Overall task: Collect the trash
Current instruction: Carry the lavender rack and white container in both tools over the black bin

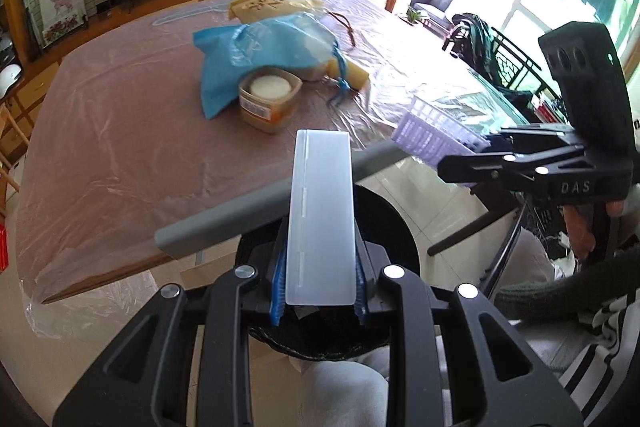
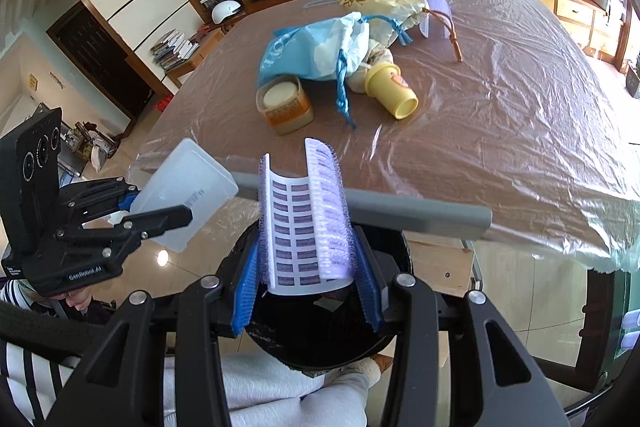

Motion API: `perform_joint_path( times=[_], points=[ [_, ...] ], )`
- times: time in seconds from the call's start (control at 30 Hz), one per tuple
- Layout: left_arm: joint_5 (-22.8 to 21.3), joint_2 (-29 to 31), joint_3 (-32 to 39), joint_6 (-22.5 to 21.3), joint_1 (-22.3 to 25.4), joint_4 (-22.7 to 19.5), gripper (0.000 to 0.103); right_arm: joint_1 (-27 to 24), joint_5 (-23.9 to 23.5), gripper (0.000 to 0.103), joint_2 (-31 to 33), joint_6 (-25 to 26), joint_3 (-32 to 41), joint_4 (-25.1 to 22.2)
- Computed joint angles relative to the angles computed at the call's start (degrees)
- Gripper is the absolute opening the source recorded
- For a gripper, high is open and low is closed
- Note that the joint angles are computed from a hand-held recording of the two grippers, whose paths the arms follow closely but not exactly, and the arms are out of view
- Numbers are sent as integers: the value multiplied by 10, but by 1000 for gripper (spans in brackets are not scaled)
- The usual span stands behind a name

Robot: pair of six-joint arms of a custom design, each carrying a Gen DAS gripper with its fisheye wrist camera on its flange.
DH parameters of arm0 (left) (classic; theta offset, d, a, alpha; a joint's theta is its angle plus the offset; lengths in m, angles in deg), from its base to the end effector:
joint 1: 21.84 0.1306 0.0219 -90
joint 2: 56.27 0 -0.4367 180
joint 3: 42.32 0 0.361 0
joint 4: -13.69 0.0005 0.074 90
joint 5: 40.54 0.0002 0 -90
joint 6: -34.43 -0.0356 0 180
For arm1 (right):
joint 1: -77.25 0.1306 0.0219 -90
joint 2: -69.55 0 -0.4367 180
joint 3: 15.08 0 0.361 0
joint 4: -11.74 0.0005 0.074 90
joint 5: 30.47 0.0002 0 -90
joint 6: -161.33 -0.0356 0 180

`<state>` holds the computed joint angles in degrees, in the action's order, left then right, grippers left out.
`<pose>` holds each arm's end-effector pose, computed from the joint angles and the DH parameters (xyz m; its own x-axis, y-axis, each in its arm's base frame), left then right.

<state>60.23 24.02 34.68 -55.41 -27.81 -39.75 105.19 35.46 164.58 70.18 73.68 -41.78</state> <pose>0.3655 -0.0454 0.4491 -0.8321 0.0843 -0.5481 0.2018 0.9666 -0.1578 0.4108 0.2337 0.4341 -0.7755 -0.3906 -0.4960 -0.5937 0.7185 0.3625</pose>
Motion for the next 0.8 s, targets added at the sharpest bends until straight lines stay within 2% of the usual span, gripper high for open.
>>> perform_joint_path(
  times=[0.23,0.8],
  points=[
    [-4,-3,-15,-22,-16,-15,28,8,-9,42,-11,12,-17,-8],
    [-24,10,-59,-10,-36,-8,28,35,25,42,6,35,-49,-28]
  ],
)
